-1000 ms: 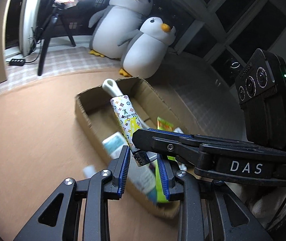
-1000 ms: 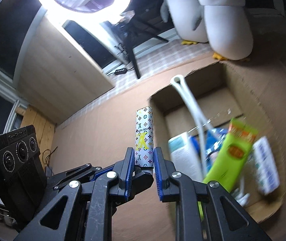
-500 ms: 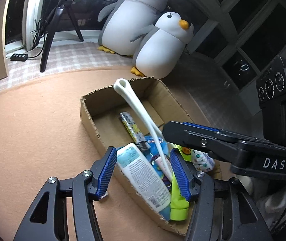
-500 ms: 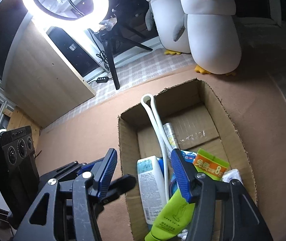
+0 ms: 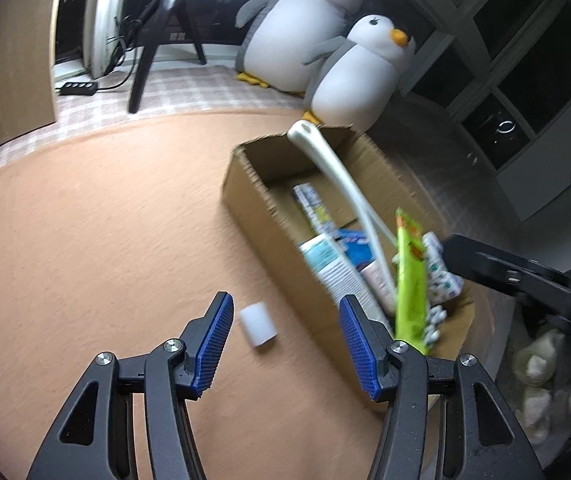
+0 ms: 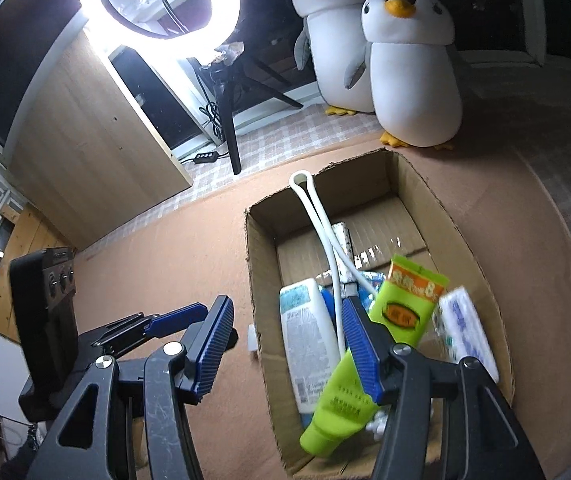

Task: Organize objects
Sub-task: 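Move the left tool toward the small white cylinder on the cloth, then close the left tool on the small white cylinder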

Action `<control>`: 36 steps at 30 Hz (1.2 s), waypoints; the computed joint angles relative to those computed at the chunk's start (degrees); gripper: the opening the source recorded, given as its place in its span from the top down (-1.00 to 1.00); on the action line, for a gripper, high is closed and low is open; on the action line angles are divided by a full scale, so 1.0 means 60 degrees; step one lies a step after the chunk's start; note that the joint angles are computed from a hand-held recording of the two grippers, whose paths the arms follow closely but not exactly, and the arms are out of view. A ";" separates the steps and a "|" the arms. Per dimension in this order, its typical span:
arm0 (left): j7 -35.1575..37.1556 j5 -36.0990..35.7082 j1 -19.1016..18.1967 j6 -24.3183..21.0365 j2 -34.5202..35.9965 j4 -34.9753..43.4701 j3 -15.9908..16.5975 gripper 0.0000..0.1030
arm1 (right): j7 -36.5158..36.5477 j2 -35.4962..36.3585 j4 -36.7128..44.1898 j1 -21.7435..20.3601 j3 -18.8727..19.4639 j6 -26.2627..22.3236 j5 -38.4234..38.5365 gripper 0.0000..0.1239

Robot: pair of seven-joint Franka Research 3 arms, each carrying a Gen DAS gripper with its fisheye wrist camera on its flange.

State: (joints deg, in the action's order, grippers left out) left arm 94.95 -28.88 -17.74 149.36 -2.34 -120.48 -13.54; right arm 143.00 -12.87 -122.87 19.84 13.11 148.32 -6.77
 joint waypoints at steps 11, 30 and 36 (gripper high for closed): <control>-0.0482 0.1184 0.0067 -0.0011 -0.0259 -0.0765 0.0071 -0.12 | 0.1836 -0.0928 -0.0511 0.0078 0.0965 -0.1139 -0.1465 0.10; -0.1110 0.1987 -0.0030 0.0215 0.0610 -0.0322 -0.0295 0.18 | 0.2928 -0.2225 -0.1643 0.0214 0.1276 -0.1580 -0.0951 0.10; -0.1704 0.2737 -0.0075 0.0312 0.0748 -0.0229 -0.0380 0.23 | 0.2920 -0.2519 -0.1841 0.0124 0.1368 -0.1669 -0.0809 0.10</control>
